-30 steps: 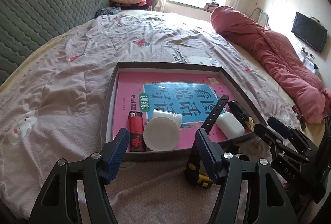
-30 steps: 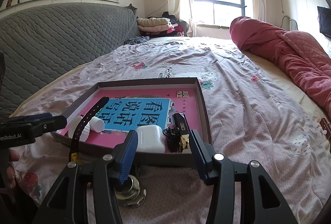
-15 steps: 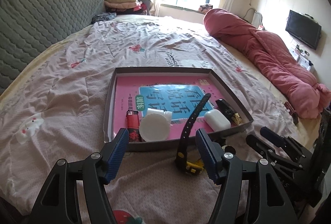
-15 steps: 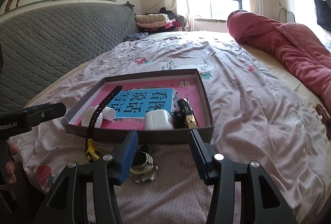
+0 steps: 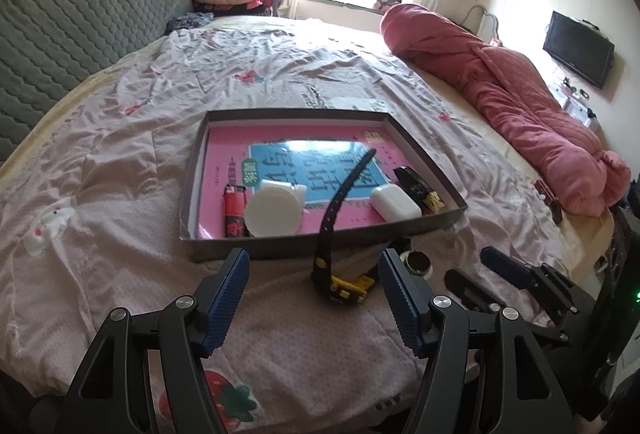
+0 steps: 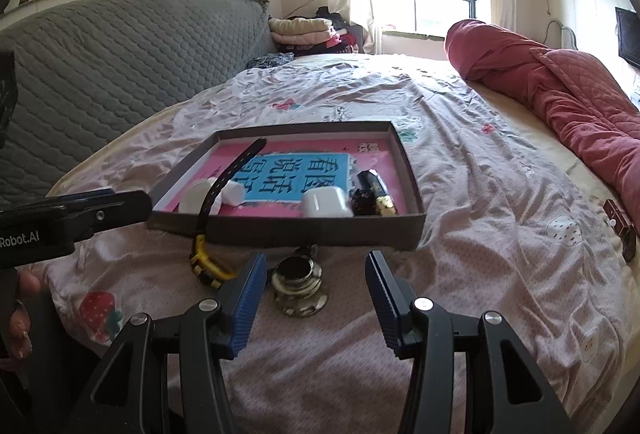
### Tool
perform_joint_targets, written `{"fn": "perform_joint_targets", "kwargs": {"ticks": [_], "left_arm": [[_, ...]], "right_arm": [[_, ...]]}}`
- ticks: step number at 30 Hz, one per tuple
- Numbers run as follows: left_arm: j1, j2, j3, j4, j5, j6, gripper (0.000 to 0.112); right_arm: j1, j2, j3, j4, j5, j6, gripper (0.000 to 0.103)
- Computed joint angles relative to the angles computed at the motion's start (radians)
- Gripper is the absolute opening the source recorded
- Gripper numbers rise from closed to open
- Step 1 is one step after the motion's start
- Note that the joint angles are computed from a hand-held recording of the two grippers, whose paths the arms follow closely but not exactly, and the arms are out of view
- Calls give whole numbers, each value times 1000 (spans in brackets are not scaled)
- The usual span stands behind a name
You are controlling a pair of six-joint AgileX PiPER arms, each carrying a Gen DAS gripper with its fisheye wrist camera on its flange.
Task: Organize rigid objects
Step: 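Move both open tools back toward the yellow watch and chrome metal cylinder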
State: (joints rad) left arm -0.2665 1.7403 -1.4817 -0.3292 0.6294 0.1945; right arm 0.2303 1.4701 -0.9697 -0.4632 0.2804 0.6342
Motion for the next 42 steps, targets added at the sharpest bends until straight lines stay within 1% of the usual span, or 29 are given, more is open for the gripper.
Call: {"fn": "perform_joint_targets", "kwargs": {"ticks": [5,7,12,13,21,27,34,38,41,42], "left_arm": [[-12,-1,11,5,11,-7,69],[-13,8,6,0,28,-8,69],[-15,22,17,-9,42,-10,69],[-15,26,16,-10,46,-11,69],[-18,55,4,-23,69,-20,69],[-30,98,-35,-8,91,-67,69],[-41,164,-93,-7,121,-108,69],[-35,201,-130,-24,145,-128,69],[-29,222,-153,-44,155,-134,68],[-30,228,-159,-49,157,-135,67]], "right_arm": [[16,-5,7,-13,15,4,51],[18,-7,11,-19,16,8,51],[17,5,5,0,26,-12,51],[16,10,2,25,28,-38,51],[24,29,-5,34,41,-65,51],[28,71,-31,68,57,-108,51],[19,121,-56,119,40,-164,51],[17,145,-68,100,30,-154,51],[17,161,-74,53,18,-116,51],[18,167,-81,41,22,-106,51]]}}
